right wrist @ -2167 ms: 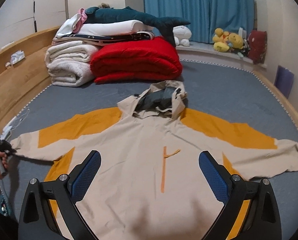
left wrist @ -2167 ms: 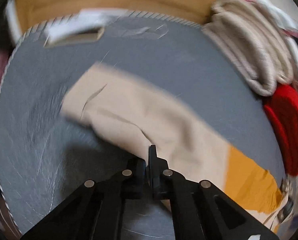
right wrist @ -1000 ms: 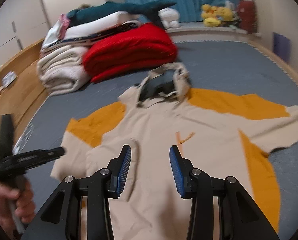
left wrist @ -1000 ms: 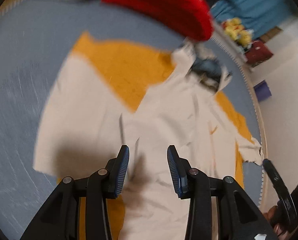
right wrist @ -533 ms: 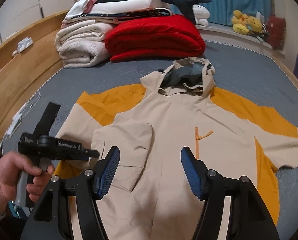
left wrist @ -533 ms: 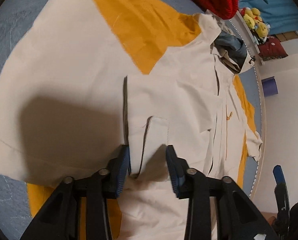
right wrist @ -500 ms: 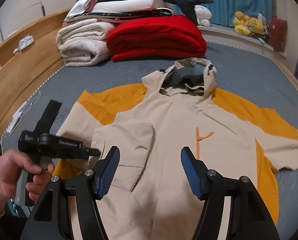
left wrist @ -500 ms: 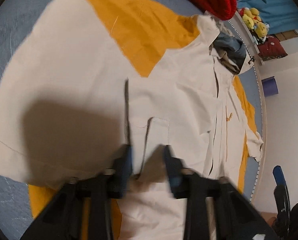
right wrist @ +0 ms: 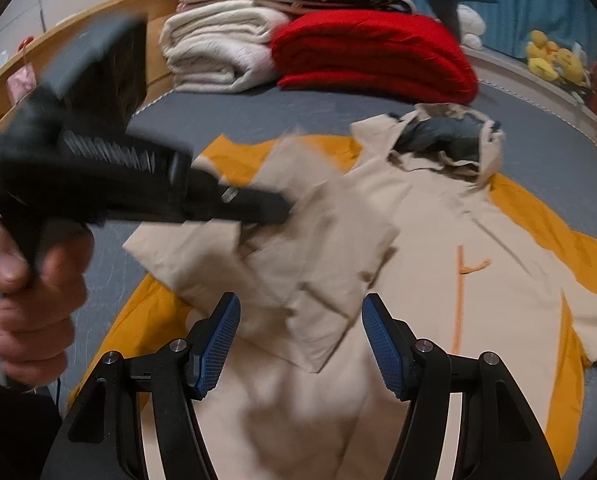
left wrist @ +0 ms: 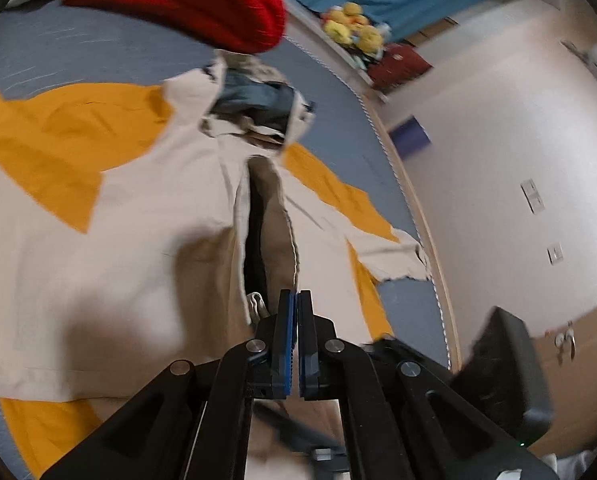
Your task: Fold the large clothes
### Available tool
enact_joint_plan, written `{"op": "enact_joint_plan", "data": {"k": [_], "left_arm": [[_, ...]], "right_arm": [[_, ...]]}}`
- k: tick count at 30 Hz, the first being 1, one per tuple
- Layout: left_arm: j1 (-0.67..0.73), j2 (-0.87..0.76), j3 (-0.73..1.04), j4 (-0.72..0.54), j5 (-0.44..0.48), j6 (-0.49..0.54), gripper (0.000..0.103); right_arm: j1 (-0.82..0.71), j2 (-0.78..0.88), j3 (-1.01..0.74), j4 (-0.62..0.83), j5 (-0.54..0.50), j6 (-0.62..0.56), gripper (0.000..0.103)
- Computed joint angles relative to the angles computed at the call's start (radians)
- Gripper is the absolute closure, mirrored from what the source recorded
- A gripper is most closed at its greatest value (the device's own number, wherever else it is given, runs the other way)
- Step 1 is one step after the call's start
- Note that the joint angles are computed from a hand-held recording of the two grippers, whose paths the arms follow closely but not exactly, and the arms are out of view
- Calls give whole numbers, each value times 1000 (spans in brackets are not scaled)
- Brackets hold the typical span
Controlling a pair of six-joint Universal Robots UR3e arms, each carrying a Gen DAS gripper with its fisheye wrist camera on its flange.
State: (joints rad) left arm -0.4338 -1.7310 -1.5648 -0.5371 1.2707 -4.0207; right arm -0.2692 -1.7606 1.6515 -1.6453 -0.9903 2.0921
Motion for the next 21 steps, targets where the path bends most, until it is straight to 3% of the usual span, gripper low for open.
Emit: {"op": "enact_joint_plan", "data": {"k": [3,4,5,6,13,21], "left_arm": [[-16,-28,40,-16,-1,3,103],[-17,-32,44,-19,-3,1,103],[-18,-32,46,-20,-1,-3,103],[-21,-37,53,-18,3,-11,103],[47,106,-85,39,55,-25,102],[17,178,-18,-309,365,61,102]], "right_arm": [[26,-18,55,-91,-30,36,40],[33,-21,71,-133,-43,65,49],[33,-13,67,-141,-46,84,73],[27,10,43,-117,-40,97,81],[-76,49,-47,-92,44,152,90],[-230,269,-290,-149,68,266,91]]}}
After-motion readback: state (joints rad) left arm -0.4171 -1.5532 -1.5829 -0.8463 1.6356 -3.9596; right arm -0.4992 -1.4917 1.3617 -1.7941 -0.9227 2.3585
